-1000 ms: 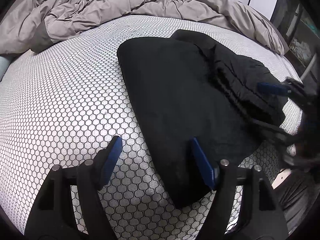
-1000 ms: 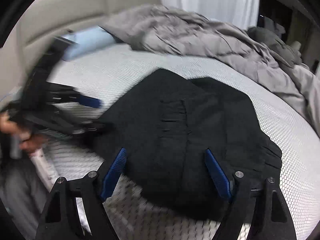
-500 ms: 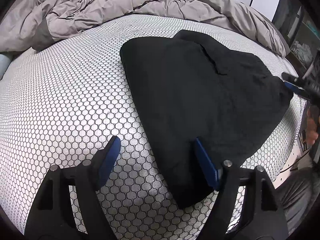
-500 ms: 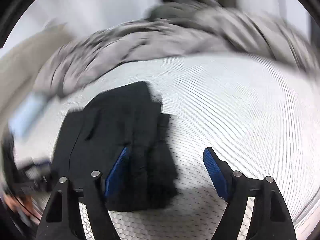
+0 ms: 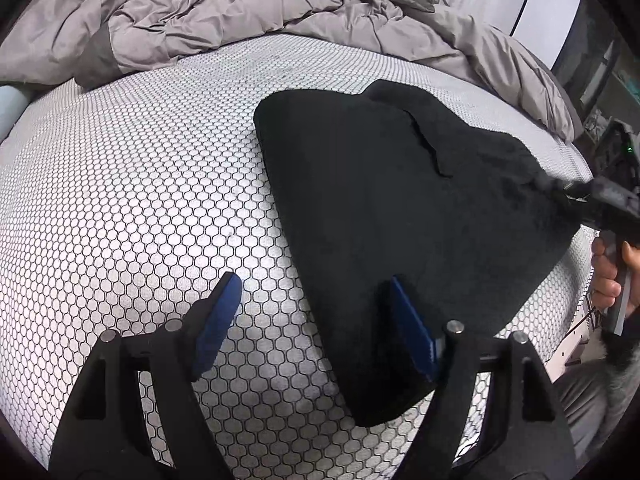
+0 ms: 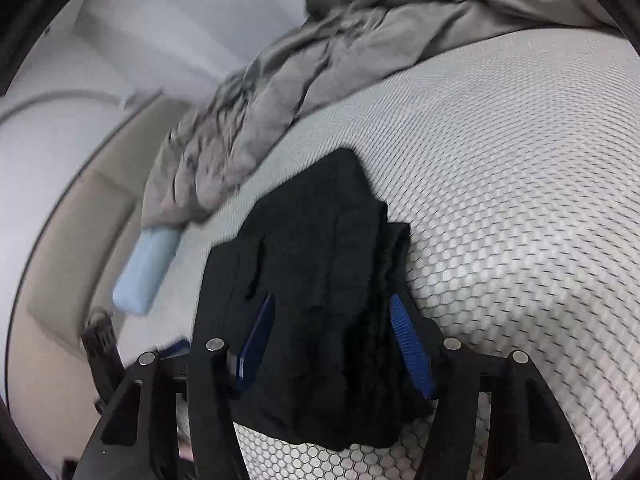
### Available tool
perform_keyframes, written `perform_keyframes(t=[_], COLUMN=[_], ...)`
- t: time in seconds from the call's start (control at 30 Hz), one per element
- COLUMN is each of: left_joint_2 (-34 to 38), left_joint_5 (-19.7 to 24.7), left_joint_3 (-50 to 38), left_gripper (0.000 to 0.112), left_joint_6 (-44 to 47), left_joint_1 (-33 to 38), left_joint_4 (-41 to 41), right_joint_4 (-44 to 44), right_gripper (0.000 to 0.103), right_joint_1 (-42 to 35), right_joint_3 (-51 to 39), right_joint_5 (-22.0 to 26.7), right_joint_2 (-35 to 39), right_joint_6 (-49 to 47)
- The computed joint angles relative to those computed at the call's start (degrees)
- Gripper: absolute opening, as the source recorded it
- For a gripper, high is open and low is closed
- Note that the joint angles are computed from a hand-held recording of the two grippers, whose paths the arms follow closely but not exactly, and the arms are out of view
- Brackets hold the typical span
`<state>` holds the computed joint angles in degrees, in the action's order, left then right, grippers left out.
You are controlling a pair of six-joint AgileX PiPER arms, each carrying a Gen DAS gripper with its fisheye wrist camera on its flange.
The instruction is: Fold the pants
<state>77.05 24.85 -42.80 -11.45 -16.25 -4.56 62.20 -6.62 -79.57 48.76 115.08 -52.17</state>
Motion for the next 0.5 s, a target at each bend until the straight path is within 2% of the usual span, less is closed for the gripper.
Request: perform_keyframes(t=[0.03,0.1,0.17,0.23,0.3,0.33,0.37,0.43,0.47,0.5], left_joint_2=[0.1,0.1,-0.1,-0.5,-1.2,-1.4,-1.4,-1.1,-0.9,-0.7], left_joint_5=[-0.1,-0.2,-0.2,-0.1,-0.3,-0.4,-0.2,-0.4,-0.4,-0.6], left_joint_3=[0.2,0.3,0.2,-0.1,0.0,0.2,0.3,0.9,1.1,1.4], left_gripper=[0.074,0.074,0.074,0.074,0.074,0.074,0.074,0.074,0.074,0.074], left_joint_6=[0.3,1.2,0.2,-1.0,1.0,4.3,6.5,5.0,5.0,6.8], left_joint_1=[0.2,0.6,0.7,0.8,1.6,2.6,3.2,3.4,3.5,4.1], left_joint_4=[-0.4,-1.6,-0.6,0.4,-2.2,-5.7,-7.8,-6.2,-6.1,-7.7], right_joint_4=[-5.1,-8.7,-5.8,1.3,7.0,7.5,5.6,-4.2,-10.0,-15.7], right_gripper=[0.044,0.038,0.025,0.015,0.014,0.014,0.014,0.021,0.026,0.026], right_joint_1=[1.3,1.7,1.8,2.1,1.8,1.9,2.8,7.0,8.9,9.9], right_joint_3=[-3.8,-6.6,-4.5,-2.7,-0.6,-2.2,-2.5,-3.3,-4.3,-4.5], right_joint_5=[1.1,1.9,0.5,-0.4,-0.2,0.3,-1.4,-11.0,-14.5,-15.6], right_joint_2=[2.4,4.3,3.0,0.5,-2.0,-2.3,-3.0,-3.1,-1.7,-0.2], right_joint_6=[3.2,7.6,4.0,-4.4,-10.6,-10.6,-8.7,-2.3,1.3,6.5])
